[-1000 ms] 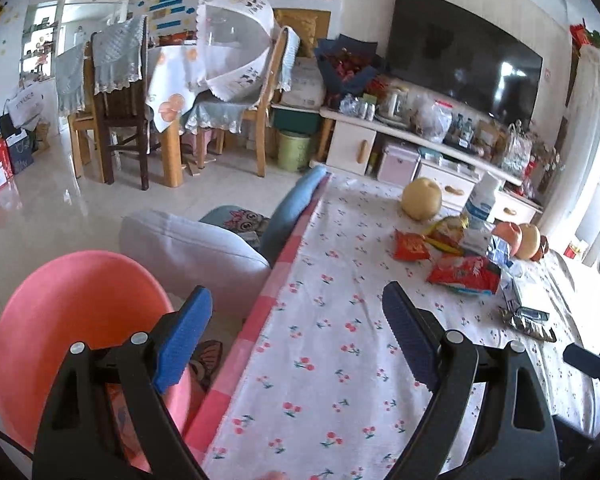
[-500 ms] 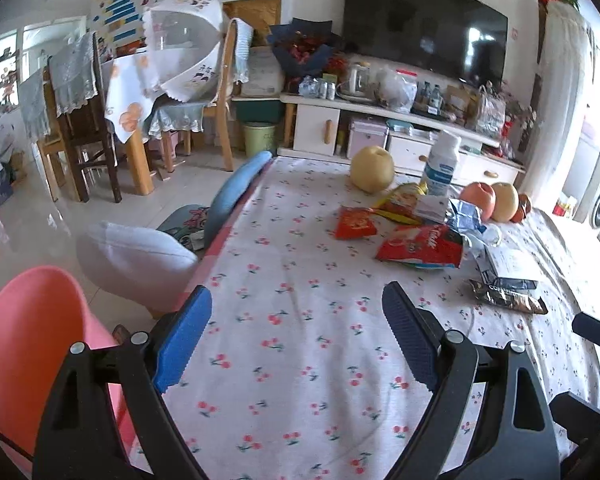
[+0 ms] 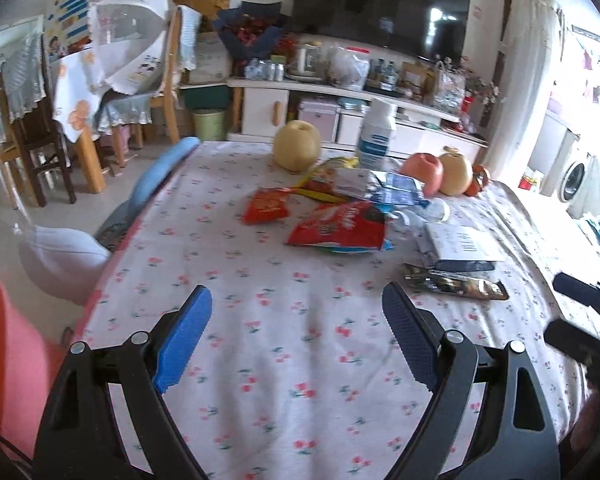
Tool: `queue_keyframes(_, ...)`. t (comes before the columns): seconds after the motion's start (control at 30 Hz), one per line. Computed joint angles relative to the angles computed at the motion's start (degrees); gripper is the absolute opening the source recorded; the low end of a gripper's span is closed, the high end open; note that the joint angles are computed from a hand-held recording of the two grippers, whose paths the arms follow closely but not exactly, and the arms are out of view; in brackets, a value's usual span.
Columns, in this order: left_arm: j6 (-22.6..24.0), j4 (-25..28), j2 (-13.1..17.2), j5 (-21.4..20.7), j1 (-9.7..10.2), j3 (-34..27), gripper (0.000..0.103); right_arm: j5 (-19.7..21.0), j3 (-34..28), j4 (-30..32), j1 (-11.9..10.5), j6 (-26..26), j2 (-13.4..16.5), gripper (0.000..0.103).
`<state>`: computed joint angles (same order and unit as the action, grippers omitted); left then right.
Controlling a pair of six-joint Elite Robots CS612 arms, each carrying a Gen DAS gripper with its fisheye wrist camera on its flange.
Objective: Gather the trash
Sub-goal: 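Move both open tools back over the trash on the table, then lower the left tool to the red milk tea packet while the right tool approaches the COFFEEMIX stick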
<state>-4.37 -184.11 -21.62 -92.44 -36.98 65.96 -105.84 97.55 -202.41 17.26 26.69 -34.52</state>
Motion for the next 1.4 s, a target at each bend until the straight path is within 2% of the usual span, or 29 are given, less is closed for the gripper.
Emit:
queue_keyframes(0.27,5.7,1.8,2.7,-4.4,-0.86,-5.6,0.088,0.6,1.2,1.6,-3.4,1.2,-0.2,0.095)
queue_keyframes(0.4,4.6,5.2,5.1,-9.9,-0.36,-10.7,0.088,2.1,0.2,3.8,-4.9,-0.3,0.5,0.095)
queue_keyframes(0.53,4.9,9.2,7.5,-9.8,-0.60,-15.8,0.088,6.6,-0.8,5.8,-6.5,0.5,1.1,0.095)
queue_keyframes(0.6,5.1,11.4,8.7,-10.1,-0.56,-18.2,0.088,10.8,-0.9,5.5,-7.2,1.0,1.4,0.095)
queue_keyframes(0.67,5.4,13.1,9.7,-9.6,-0.57,-20.4,0.088,13.0,-1.0,5.2,-7.3,-0.1,1.5,0.095)
queue_keyframes(0.77,5.4,15.5,11.2,-11.1,-0.19,-23.6,0.088,14.5,-1.9,7.2,-7.2,-1.8,1.7,0.094)
queue_keyframes(0.87,5.6,18.4,12.6,-11.2,0.02,-26.6,0.088,14.7,-2.6,9.5,-7.1,-2.4,1.8,0.093)
queue_keyframes(0.93,4.9,20.5,13.9,-11.3,0.22,-29.3,0.088,15.5,-2.9,10.5,-7.2,-2.4,1.9,0.086)
queue_keyframes(1.17,4.9,27.4,17.6,-12.8,0.56,-36.9,0.088,15.5,-3.6,12.9,-7.0,-3.6,2.2,0.085)
queue_keyframes(1.3,4.3,27.7,18.3,-12.7,0.40,-38.2,0.088,21.0,-3.4,12.4,-7.3,-4.6,2.2,0.085)
queue_keyframes(1.33,4.0,28.0,18.3,-13.5,0.45,-38.2,0.088,23.1,-3.3,12.7,-7.4,-5.5,2.2,0.085)
queue_keyframes(1.4,4.7,29.1,18.1,-16.2,0.56,-38.2,0.088,24.4,-3.3,12.9,-7.3,-7.0,2.1,0.085)
